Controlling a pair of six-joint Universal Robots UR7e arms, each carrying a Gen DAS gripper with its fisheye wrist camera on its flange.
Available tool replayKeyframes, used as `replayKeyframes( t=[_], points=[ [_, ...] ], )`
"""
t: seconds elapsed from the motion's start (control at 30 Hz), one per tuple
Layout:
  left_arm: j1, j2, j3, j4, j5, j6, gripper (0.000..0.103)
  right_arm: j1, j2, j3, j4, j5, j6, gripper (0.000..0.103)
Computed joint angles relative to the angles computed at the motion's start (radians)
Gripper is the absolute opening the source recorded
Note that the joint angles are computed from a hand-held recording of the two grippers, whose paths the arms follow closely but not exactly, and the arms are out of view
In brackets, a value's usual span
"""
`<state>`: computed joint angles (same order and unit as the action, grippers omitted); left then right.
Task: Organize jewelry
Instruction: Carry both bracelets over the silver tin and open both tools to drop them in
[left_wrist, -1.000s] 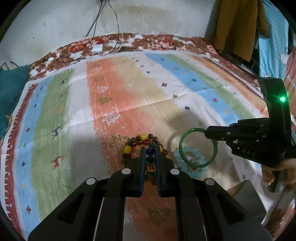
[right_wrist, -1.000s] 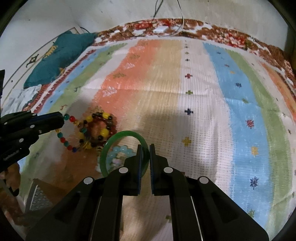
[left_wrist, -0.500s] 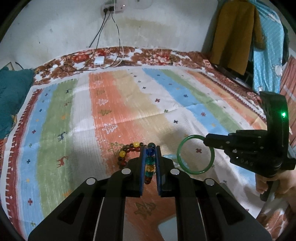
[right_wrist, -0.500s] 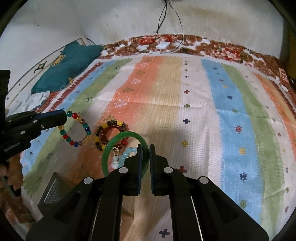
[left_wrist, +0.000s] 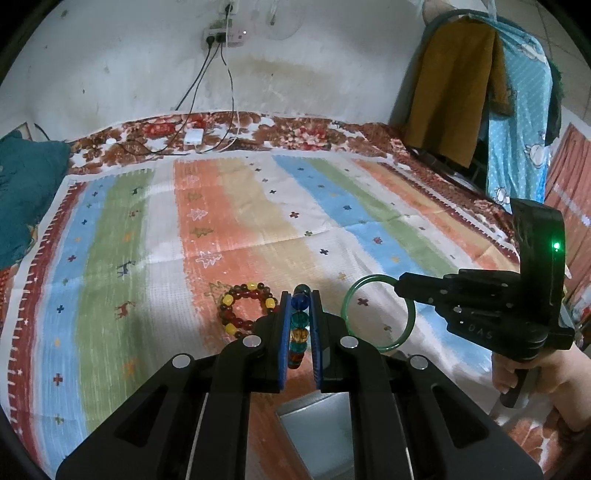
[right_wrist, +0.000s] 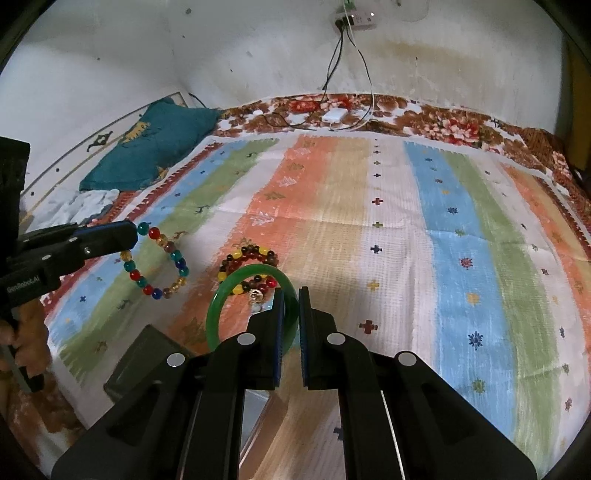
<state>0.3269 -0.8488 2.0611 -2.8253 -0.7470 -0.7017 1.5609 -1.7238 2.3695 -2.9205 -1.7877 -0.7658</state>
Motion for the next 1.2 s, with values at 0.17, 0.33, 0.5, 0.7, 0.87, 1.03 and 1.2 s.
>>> replayKeyframes(
  t=[0.17, 0.33, 0.5, 0.7, 0.87, 1.03, 1.2],
  points=[
    [-0.029, -0.009, 0.02, -0.01, 0.0, -0.02, 0.009, -0.005, -0.048, 0.024, 0.019, 0.026, -0.001, 0.008],
    [-0.057, -0.016, 0.036, -0.008, -0.003, -0.04, 0.009, -0.011, -0.086, 0.048, 0.039, 0.038, -0.003, 0.008],
    [-0.081, -0.018, 0.05, -0.002, -0.009, -0.068, 0.009, -0.017, -0.13, 0.07, 0.072, 0.05, -0.012, 0.008],
    [-0.093, -0.022, 0.064, -0.003, -0.04, -0.099, 0.009, -0.02, -0.178, 0.098, 0.114, 0.061, -0.02, 0.008],
    [-0.106, -0.021, 0.074, -0.007, -0.051, -0.117, 0.009, -0.029, -0.198, 0.1, 0.17, 0.081, -0.028, 0.009],
    [-0.102, -0.029, 0.079, 0.024, -0.069, -0.149, 0.02, -0.038, -0.213, 0.094, 0.19, 0.105, -0.01, 0.044],
    [-0.099, -0.04, 0.083, 0.055, -0.036, -0.189, 0.034, -0.047, -0.183, 0.079, 0.169, 0.072, 0.017, 0.049]
  ],
)
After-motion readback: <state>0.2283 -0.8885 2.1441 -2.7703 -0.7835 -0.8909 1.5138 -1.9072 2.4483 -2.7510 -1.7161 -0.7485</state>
